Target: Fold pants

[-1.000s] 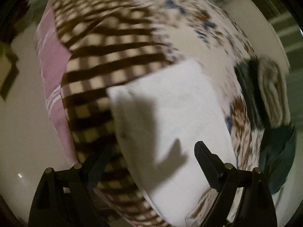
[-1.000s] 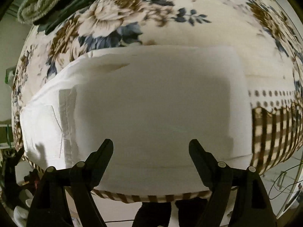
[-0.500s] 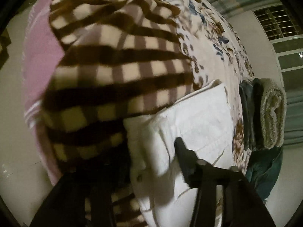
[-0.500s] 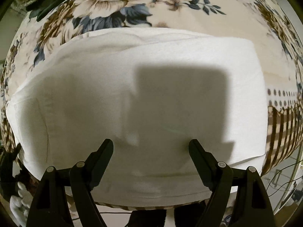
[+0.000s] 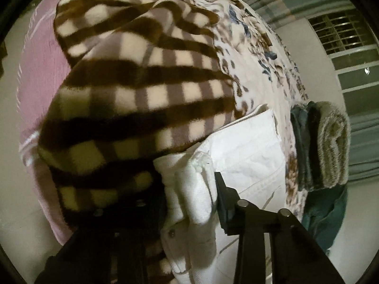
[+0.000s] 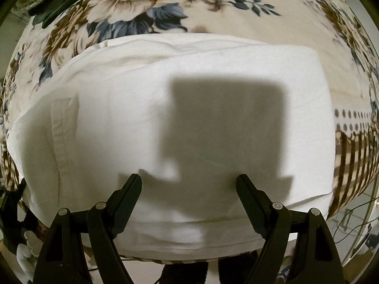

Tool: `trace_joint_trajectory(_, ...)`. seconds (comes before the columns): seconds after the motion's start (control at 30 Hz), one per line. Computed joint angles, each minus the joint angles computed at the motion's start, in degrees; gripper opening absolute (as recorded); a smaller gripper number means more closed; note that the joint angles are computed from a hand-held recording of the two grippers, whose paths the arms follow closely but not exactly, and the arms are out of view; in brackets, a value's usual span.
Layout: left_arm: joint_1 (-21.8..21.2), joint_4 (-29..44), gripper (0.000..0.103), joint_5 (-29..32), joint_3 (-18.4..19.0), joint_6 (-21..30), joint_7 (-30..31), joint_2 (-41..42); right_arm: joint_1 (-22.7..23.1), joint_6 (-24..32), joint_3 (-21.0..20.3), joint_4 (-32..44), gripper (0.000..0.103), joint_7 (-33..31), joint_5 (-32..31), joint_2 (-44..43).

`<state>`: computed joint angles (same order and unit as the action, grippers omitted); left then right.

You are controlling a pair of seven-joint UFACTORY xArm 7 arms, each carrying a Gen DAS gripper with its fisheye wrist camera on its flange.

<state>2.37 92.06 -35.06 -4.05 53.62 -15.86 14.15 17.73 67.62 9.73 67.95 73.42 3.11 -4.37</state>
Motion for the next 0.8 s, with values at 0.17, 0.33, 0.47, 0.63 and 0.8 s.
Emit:
trace_joint_trajectory(0.17, 0.41, 0.92, 0.038, -1.37, -0.24, 0.54, 0.8, 0.86, 0.85, -0.13, 0.67, 0.57, 0.084, 0.28, -0.96, 0.77)
trace_joint_trajectory(0.33, -2.21, 0.38, 0.019, 6.07, 0.14, -2.57, 0.55, -2.51, 1.69, -1.19, 1.15, -0.17, 0.084, 0.74, -2.12, 0.29)
trace_joint_trajectory(0.47, -4.39, 1.94, 0.018, 10.92, -0.04, -3.76, 1.16, -5.1, 2.19, -2.48, 1.58, -2.13, 0.084, 0.85, -2.7, -2.34)
trace_joint_trajectory(0.63, -7.88, 6.65, 0.018, 15.98, -1.14, -2.32, 2.99, -7.85, 2.26, -6.43, 1.94, -7.89, 0.084, 0.86, -1.3, -9.22)
trace_joint_trajectory(0.8, -12.82, 8.91, 0.017, 21.66, -2.9, -1.92, 1.9, -11.25, 1.11, -8.53, 1.08, -14.86, 0.084, -2.46, 1.43, -18.66)
